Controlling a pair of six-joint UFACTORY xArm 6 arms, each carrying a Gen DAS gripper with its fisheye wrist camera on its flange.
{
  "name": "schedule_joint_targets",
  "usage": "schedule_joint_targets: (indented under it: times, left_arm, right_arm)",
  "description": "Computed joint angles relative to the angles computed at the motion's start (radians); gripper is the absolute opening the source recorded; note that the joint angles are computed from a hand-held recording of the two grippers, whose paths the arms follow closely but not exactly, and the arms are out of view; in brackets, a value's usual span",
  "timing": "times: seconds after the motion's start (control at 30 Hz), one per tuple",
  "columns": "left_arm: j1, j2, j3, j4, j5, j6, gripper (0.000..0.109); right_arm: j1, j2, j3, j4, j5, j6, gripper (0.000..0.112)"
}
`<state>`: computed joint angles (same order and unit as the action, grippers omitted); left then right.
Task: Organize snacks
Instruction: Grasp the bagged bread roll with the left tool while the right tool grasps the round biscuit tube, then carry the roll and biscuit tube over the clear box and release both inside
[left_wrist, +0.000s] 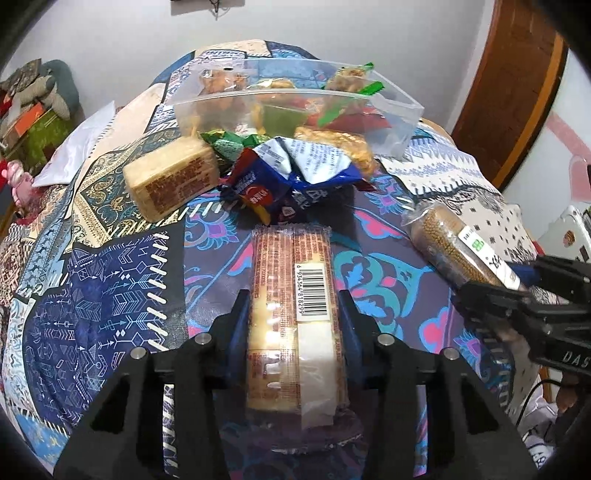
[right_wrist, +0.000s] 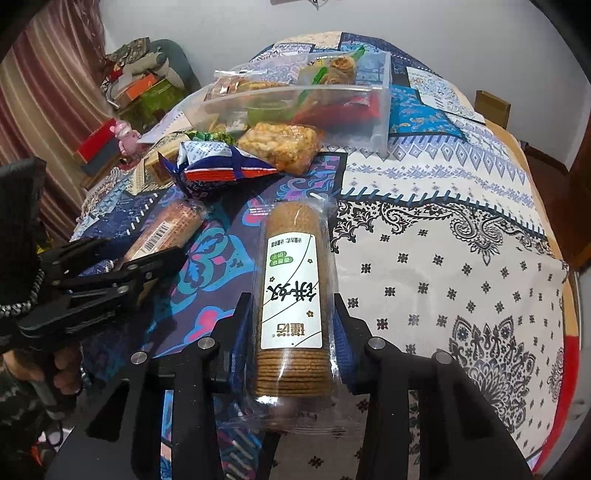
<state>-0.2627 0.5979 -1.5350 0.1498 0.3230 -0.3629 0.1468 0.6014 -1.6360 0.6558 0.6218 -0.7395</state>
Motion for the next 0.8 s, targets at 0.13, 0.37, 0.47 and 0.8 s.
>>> schedule_joint_targets:
  times: [0.13,0.37,0.47,0.8]
  left_arm:
    - [0.006,-0.047,0.064,-0.061,-0.022,0.058,0.045]
    - [0.022,-0.134,0.147,-0.072,-0.085,0.072,0.045]
    - [0.028,-0.150,0.142,-0.124,-0.103,0.108,0.045]
    - [0.043,-0.060,-0.067,-0.122,-0.094,0.127,0.045]
  right_arm:
    - [0.000,-0.025,0.021,0.035,-0.010,-0.020,0.037]
    - [0.006,-0.062,0.039,0.125,-0.034,-0.074,0.036]
    - [0.011,-0.076,0.036,0.161,-0.046,-0.099,0.036]
    - [0.027,-0.018,-0.124,0.221,-0.071,-0.120,0.037]
